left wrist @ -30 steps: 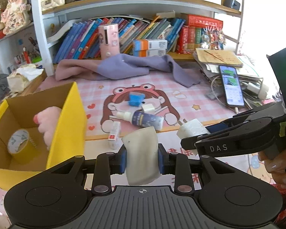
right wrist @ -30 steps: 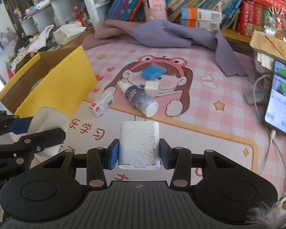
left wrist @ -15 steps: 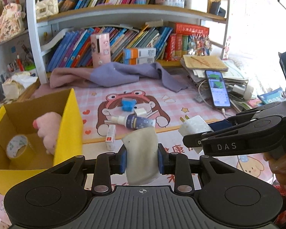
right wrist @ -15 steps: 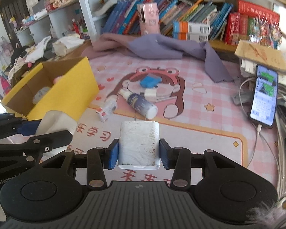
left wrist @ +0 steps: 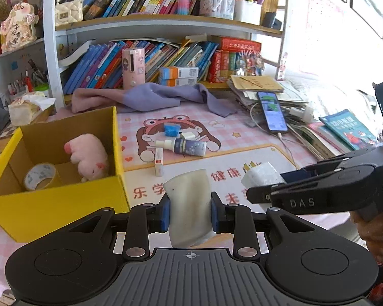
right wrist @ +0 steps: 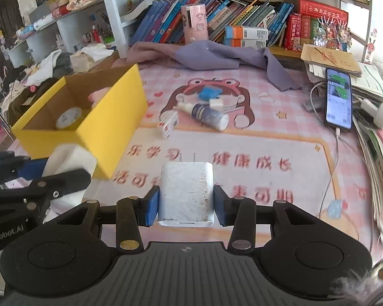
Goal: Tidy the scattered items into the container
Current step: 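Carry the soap bar and charger with both grippers toward the yellow box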
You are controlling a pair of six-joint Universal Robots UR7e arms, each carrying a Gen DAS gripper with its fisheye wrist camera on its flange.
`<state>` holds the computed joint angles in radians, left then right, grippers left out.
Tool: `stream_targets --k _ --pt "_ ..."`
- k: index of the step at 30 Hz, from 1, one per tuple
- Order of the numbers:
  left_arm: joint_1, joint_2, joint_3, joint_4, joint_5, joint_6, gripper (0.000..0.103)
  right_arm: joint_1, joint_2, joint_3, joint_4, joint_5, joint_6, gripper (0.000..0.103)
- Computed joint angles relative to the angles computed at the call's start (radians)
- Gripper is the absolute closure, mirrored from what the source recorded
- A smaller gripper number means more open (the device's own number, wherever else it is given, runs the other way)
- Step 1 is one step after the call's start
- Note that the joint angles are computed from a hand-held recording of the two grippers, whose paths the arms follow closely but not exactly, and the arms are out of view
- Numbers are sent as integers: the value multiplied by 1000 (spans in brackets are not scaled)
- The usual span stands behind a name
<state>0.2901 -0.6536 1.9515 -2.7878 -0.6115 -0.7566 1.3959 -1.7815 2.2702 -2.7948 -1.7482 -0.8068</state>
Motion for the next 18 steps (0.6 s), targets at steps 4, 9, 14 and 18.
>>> stream_targets --k 4,9,14,18 --pt "-26 -43 69 -26 -14 -5 75 19 -53 75 -48 -23 37 62" --pt "-65 -104 152 -10 -27 -49 75 50 -103 151 -68 -53 84 62" --pt "-103 -169 218 50 -28 -124 75 95 -130 201 -74 -70 107 62" --pt "-124 -210 257 98 -24 -196 75 132 -128 219 -67 -95 124 62"
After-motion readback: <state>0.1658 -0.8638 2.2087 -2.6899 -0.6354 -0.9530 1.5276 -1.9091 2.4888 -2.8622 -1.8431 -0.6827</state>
